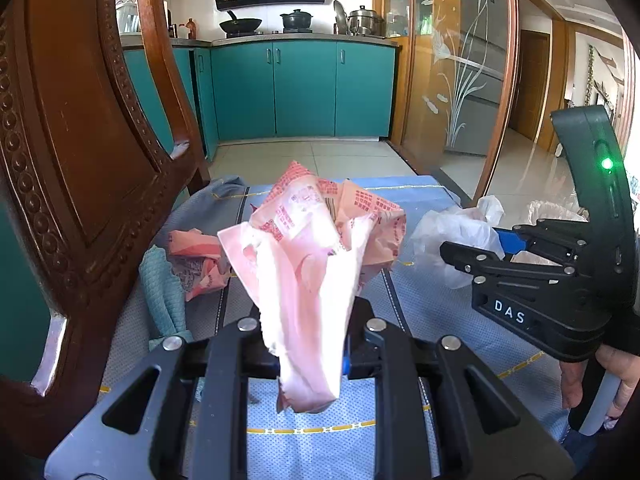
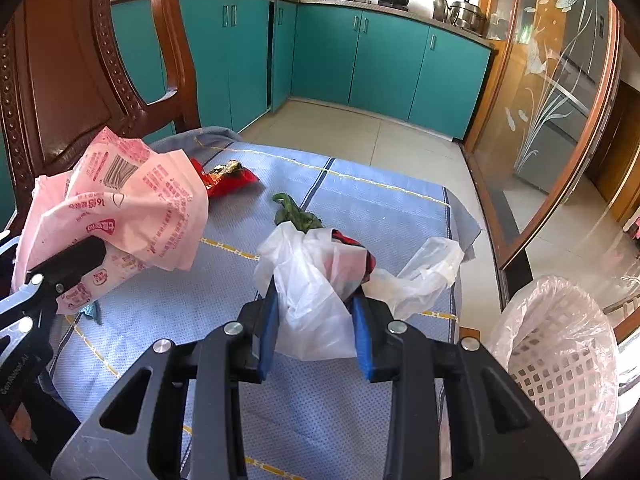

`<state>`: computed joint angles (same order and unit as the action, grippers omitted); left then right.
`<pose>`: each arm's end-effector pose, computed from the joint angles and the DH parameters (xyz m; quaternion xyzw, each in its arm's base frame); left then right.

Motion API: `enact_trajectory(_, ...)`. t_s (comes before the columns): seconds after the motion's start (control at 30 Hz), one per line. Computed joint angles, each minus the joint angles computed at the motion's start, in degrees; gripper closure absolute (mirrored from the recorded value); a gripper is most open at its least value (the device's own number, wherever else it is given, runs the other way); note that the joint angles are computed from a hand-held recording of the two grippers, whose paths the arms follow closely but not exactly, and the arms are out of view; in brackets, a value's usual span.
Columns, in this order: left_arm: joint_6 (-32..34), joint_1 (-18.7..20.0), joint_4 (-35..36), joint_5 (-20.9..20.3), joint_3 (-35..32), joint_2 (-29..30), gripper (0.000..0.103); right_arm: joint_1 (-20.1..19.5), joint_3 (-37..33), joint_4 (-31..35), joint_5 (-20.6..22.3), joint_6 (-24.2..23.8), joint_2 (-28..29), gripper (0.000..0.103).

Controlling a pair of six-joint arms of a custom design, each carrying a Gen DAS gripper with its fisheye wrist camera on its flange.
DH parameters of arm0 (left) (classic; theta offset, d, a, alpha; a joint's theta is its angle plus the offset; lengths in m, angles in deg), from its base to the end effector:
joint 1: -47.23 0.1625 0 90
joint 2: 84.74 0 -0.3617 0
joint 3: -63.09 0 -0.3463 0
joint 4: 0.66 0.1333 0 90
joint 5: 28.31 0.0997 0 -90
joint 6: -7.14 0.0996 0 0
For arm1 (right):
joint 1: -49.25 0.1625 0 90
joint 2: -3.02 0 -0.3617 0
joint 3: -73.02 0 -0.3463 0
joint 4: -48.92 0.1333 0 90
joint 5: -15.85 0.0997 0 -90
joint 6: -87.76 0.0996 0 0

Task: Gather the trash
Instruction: 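Lift the pink paper bag and white plastic bag above the table with both grippers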

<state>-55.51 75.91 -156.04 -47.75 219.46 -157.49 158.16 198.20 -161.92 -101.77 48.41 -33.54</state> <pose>-0.0928 -0.3098 0.1011 0.0822 0.8070 -0.4427 0.3821 0.2219 -0.3788 0.0102 0.3963 -0.8472 0.2245 0.2735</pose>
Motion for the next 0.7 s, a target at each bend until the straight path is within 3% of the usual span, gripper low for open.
enact_trajectory(0.7, -4.65, -0.5, 6.31, 0.13, -0.5, -1.7, 0.083, 0.11, 0.77, -0.94, 0.79, 0.54, -0.22, 0.07)
